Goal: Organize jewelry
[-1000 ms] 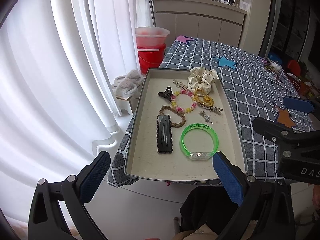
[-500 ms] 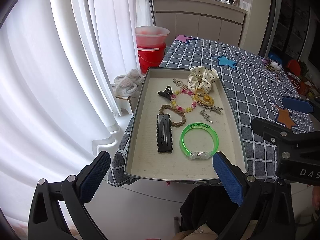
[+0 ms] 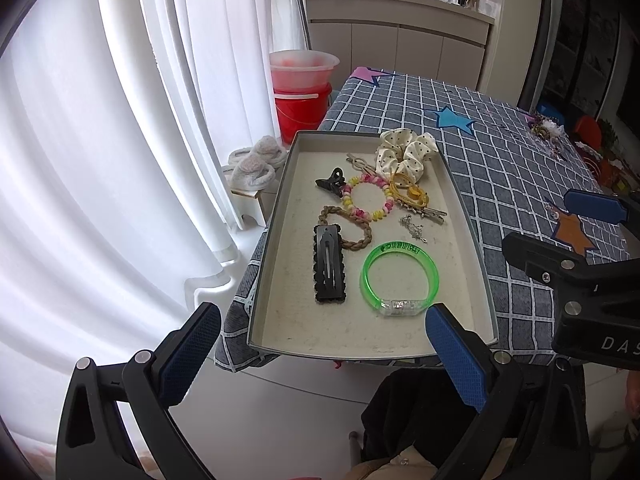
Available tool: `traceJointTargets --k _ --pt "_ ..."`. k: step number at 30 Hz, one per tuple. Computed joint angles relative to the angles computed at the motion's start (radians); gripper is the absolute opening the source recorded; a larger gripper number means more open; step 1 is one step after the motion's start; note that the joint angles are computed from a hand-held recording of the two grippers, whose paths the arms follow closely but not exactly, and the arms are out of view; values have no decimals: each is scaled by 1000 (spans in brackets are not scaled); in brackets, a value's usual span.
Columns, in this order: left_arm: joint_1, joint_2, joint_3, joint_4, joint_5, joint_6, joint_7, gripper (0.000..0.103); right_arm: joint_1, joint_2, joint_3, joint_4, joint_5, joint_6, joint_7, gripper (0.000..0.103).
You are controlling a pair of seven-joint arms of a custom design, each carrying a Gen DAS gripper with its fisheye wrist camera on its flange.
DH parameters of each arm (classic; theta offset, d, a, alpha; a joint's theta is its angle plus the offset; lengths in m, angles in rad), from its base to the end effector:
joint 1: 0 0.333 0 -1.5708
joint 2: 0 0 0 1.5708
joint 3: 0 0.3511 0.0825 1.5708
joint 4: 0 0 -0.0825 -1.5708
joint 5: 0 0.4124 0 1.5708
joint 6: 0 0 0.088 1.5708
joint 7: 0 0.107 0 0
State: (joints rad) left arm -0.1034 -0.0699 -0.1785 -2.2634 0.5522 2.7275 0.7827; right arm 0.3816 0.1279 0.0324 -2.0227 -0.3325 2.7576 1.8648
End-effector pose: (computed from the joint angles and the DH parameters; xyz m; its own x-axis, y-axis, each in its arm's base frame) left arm 0.5397 -0.1782 0.4628 0.0637 -0.9975 -0.0300 -0.8100 -0.0341 -0.5855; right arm 0.5889 0.2727 0.4743 0.3453 -0.9327 0.1042 -0.7375 -0.3384 -0.5845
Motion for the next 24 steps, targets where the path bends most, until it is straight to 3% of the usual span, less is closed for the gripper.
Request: traceJointTargets --k 24 --pt "0 6 2 1 1 -2 -4 103 0 3 1 -1 28 1 -27 90"
